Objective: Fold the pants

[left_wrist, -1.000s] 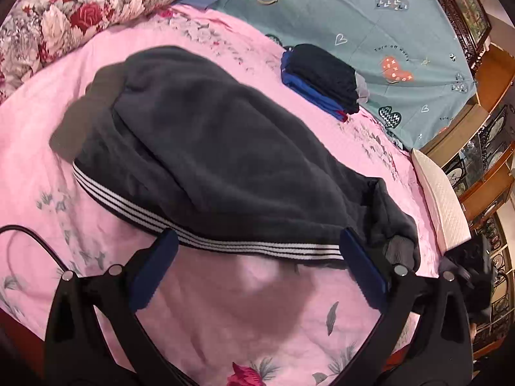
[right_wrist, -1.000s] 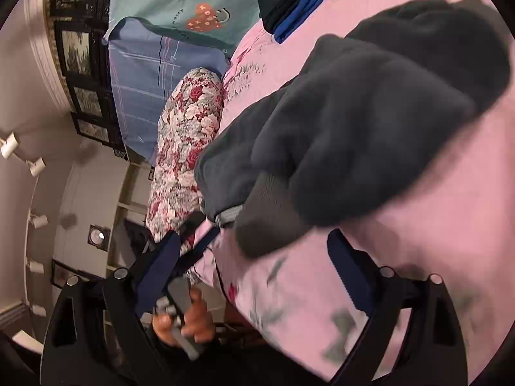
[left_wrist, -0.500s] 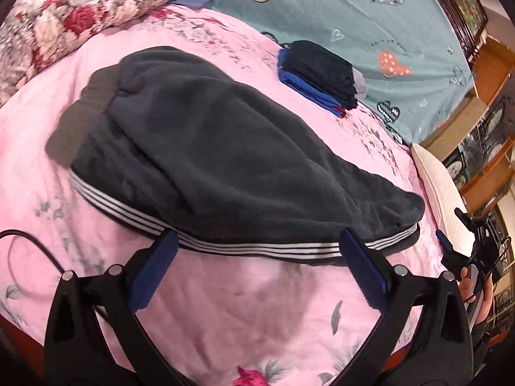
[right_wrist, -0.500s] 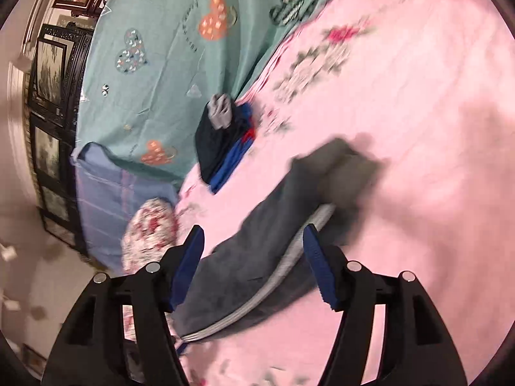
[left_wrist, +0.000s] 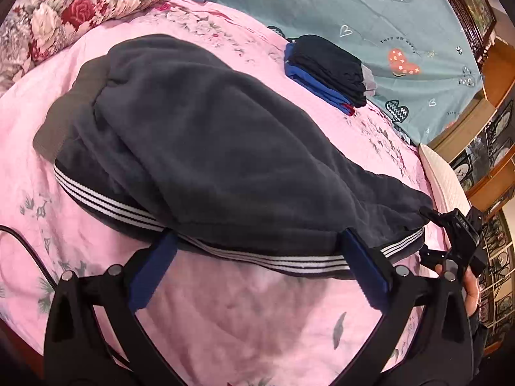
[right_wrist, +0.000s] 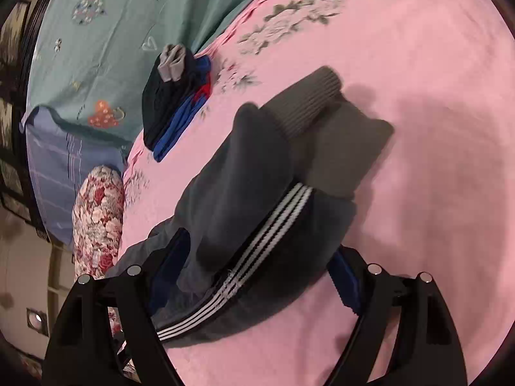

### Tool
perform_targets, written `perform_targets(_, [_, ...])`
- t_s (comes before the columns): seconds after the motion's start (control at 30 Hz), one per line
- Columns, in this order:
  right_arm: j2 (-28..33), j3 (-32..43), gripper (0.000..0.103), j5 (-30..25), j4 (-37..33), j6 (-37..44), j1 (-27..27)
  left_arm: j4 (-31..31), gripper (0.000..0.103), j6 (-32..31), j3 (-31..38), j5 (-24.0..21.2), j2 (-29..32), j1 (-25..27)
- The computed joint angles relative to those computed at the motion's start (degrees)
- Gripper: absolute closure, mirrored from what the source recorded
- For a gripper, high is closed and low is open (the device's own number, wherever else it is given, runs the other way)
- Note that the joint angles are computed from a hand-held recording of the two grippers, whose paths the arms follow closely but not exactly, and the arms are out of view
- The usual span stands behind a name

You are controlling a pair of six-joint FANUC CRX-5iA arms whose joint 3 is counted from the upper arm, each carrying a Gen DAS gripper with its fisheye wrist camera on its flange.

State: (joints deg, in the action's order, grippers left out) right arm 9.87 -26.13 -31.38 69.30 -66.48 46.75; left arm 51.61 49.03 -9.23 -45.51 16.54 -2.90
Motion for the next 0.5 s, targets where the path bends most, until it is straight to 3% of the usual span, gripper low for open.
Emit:
perform_targets(0.07, [-0.89, -2.59, 0.061, 5.01, 11.98, -9.23, -3.84, -0.20, 0.002, 0.27, 0.03, 1.02, -0.12, -0.18])
perform_targets(0.1, [-1.71, -3.71, 0.067, 4.56, 17.54, -13.34, -4.87, -0.53, 0.002, 0.50, 0.14, 1.59, -0.18, -0.37])
perform_targets(0.17, [-3.53, -4.03, 0.077, -4.96, 21.36, -12.58, -2.03, -1.08, 0.002, 1.30, 0.45, 1.92, -0.12, -0.48])
perform_targets(0.27, [-3.18, 2.08, 0.078, -23.08, 12.75, 7.30, 8.18, -3.35, 0.002, 3.85, 1.33, 3.01, 0.02, -0.83])
perform_targets(0.37, [1.36, 12.70, 0.075, -39.85, -1.26, 25.17, 15.56, -5.57, 0.002, 6.81, 2.60, 3.46, 0.92, -0.93])
perform_targets(0.43, [1.34, 14.62, 0.059, -40.60, -11.75, 27.74, 14.92, -7.49, 0.002, 9.70, 4.15, 3.27, 2.10, -1.12])
perform_targets(0.5, [1.02, 15.01, 0.057, -36.75, -24.25, 32.15, 11.84, -10.27, 0.002, 11.34, 5.50, 3.60, 2.40, -1.49])
